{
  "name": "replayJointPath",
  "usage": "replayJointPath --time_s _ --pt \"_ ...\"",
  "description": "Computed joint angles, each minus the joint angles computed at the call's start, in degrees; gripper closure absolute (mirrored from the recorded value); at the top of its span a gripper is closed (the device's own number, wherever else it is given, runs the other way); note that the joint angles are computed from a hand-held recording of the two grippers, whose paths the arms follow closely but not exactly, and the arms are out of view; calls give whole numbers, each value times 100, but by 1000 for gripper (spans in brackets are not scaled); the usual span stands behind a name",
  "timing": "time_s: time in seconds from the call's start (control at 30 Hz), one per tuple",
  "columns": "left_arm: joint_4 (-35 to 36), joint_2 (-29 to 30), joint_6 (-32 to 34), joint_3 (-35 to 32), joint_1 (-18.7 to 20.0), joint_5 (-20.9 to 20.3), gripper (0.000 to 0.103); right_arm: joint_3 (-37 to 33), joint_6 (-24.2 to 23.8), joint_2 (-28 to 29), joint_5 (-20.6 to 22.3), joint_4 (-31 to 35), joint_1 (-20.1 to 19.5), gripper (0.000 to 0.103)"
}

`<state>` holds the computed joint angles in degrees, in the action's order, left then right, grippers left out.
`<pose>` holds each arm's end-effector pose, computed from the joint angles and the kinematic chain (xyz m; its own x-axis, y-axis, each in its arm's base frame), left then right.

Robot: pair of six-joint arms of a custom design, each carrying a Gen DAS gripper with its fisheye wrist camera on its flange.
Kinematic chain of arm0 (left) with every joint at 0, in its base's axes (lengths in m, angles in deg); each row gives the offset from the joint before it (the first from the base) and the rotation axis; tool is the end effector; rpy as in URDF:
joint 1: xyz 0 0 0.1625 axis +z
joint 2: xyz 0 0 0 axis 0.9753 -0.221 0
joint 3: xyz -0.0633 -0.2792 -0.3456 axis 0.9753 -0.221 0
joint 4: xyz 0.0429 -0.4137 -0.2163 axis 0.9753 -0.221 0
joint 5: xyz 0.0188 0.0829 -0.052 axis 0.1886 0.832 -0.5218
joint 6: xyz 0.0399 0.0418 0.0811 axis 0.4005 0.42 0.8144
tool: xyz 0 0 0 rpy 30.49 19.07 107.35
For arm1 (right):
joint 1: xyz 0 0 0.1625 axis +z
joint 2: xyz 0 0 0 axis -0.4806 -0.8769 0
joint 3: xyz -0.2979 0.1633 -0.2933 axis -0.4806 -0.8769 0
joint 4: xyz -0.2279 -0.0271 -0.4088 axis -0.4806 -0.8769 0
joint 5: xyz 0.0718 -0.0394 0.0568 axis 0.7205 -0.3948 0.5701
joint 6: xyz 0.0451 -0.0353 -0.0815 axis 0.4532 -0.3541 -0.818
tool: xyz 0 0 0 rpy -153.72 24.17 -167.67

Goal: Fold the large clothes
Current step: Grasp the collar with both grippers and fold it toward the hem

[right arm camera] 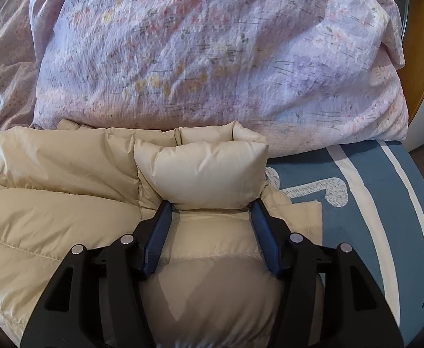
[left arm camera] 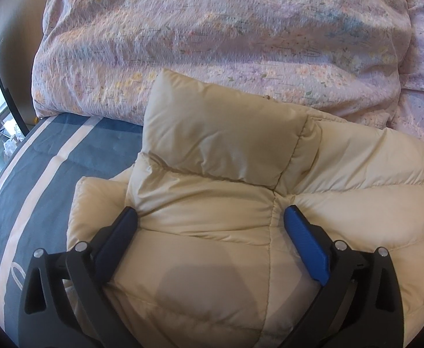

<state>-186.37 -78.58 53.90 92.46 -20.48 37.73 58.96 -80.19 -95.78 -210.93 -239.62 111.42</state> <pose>-0.2810 -0.8205 0.0585 -0.7125 -0.0484 -0.7000 0.4252 0.7638 -0.4856 -0.0242 -0.7733 0.3644 -0.6802 0.3356 0.6517 -0.2815 0.7013 -0.6550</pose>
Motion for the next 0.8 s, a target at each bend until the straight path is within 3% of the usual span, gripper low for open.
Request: replayJointPath --time_s 0.37,0.63,0.73,0.8 --pt "-101 -34 -37 49 17 -95 2 178 215 -230 526 123 -137 35" --pt "-478 -138 85 239 23 -202 2 202 167 -223 519 35 -118 34" --pt "-263 -508 -157 700 -112 -156 2 666 460 -688 634 291 -79 33" --pt "-583 -914 4 1294 -256 -175 2 1224 521 -1188 1020 193 -107 13"
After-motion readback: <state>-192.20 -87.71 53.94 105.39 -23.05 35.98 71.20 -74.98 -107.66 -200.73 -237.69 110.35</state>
